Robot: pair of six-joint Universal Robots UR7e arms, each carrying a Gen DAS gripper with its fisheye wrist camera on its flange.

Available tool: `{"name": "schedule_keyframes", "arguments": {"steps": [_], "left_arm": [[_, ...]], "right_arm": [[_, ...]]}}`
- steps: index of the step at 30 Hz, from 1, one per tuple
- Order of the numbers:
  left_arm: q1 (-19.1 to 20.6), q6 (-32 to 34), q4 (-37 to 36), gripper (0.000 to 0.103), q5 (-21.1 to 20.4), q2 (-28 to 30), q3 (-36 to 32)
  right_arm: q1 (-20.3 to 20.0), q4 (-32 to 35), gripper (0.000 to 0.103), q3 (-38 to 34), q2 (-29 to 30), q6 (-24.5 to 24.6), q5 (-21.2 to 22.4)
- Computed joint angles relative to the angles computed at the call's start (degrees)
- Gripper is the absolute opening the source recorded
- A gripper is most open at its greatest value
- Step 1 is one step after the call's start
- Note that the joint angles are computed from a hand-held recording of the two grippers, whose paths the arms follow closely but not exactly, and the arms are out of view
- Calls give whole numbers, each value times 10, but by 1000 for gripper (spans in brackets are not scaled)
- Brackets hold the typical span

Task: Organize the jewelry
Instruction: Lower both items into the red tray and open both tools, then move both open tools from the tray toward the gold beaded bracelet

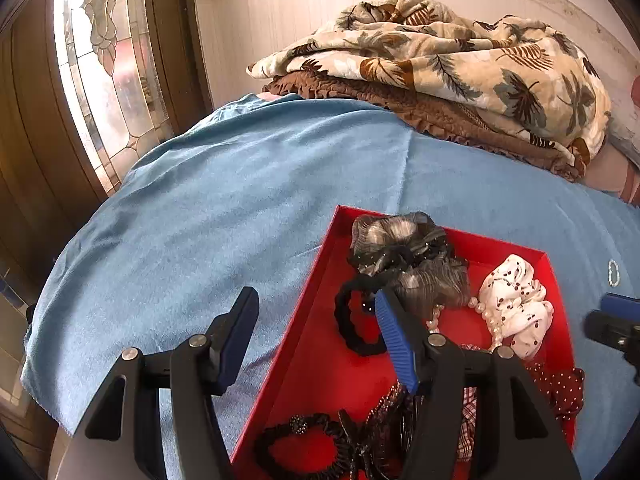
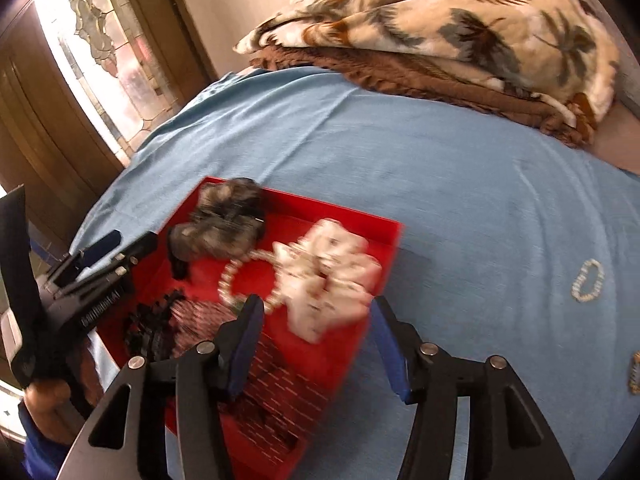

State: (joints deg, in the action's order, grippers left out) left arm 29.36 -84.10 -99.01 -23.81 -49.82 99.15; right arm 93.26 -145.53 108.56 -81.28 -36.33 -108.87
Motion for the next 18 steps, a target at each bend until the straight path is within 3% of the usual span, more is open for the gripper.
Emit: {"name": "schedule_keyframes", "arguments": {"steps": [9,18], "left_arm": [[-8,-14,37,60,-5,23,-22],[-36,-28,92,60,17,62,-52]], "right_arm": [[-64,-19,65,19,-70,-31,-7],[-154,0,66,13,-138,-14,26]]}}
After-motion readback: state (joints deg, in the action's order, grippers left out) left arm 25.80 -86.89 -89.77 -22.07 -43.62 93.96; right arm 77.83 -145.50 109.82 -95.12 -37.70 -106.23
